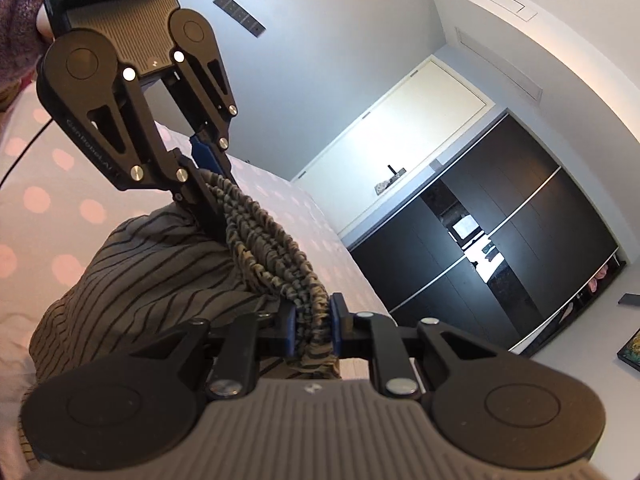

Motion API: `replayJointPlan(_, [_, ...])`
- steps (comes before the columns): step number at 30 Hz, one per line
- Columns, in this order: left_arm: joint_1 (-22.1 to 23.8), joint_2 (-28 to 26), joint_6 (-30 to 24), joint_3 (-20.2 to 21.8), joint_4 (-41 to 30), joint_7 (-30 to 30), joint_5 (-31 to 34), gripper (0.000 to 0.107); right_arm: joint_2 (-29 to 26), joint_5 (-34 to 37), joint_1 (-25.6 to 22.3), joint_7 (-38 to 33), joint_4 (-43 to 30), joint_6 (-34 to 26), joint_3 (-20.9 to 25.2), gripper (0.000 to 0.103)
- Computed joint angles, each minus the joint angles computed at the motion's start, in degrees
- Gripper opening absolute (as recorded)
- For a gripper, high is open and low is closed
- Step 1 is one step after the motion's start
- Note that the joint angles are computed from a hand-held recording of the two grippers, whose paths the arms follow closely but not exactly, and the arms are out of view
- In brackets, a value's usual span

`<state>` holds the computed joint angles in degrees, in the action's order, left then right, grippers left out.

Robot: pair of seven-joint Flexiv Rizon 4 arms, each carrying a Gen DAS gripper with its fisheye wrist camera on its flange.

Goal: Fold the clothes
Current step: 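Lift the pants by the waistband with both tools, folding them in half, then lower the folded pants onto the bed with both tools and release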

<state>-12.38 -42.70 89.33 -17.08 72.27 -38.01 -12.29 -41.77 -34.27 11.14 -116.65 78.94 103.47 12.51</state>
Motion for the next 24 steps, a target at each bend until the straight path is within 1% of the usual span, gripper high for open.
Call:
replayJointPlan(3, [-2.08,-4.13,-0.32,3.4,-7.04,-1.48,-0.2,0.012,-4.47,1.08,2.83,-0.16,-6.4,1.65,-4.14,0.019])
replayJointPlan(5, [-2.63,-6.91,0.78,4.07,-11.61,-2.22,-0.23,0.012,-7.17,1.83,4.24,-0.02,-10.65,3.43,-6.62,0.019])
replayJointPlan(6, [-2.68,-8.22,1.95,3.86,-13.67,-2.23,0.0,0.012,-8.28,1.85,4.42,0.08,-12.55,4.47,-7.15,0.019])
replayJointPlan(7, [-2.26,-9.23,3.32,2.72,-15.01,-1.75,0.43,0.012,-9.16,1.59,4.27,0.31,-14.06,5.54,-7.17,0.019])
replayJointPlan(9, [-1.02,-9.94,6.02,-0.16,-15.36,-0.05,2.13,0.012,-10.28,0.02,3.36,1.16,-15.9,7.21,-6.42,0.019])
replayJointPlan(12, [1.15,-8.77,6.44,-3.4,-12.66,2.86,4.93,0.012,-10.23,-6.5,-0.3,3.17,-14.77,7.91,-2.3,0.019])
replayJointPlan(14, [2.39,-7.23,5.92,-4.43,-9.13,4.53,6.13,0.012,-9.62,-12.71,-4.15,5.04,-11.75,7.77,2.2,0.019])
replayJointPlan(17, [3.01,-4.43,4.4,-3.57,-1.94,5.83,6.82,0.012,-8.84,-20.99,-10.03,7.7,-5.34,6.0,8.78,0.019])
replayJointPlan(19, [3.11,-2.71,2.83,-2.83,2.86,6.51,6.8,0.013,-9.01,-25.54,-14.76,7.91,-0.49,3.16,14.83,0.019])
replayJointPlan(22, [3.37,-0.41,0.51,-2.54,10.31,6.63,5.75,0.013,-9.55,-27.93,-20.98,5.07,7.43,-1.32,22.62,0.019])
replayJointPlan(24, [3.91,1.25,-1.3,-3.22,15.14,6.9,4.86,0.012,-10.1,-27.94,-24.97,3.02,12.7,-4.28,27.36,0.019])
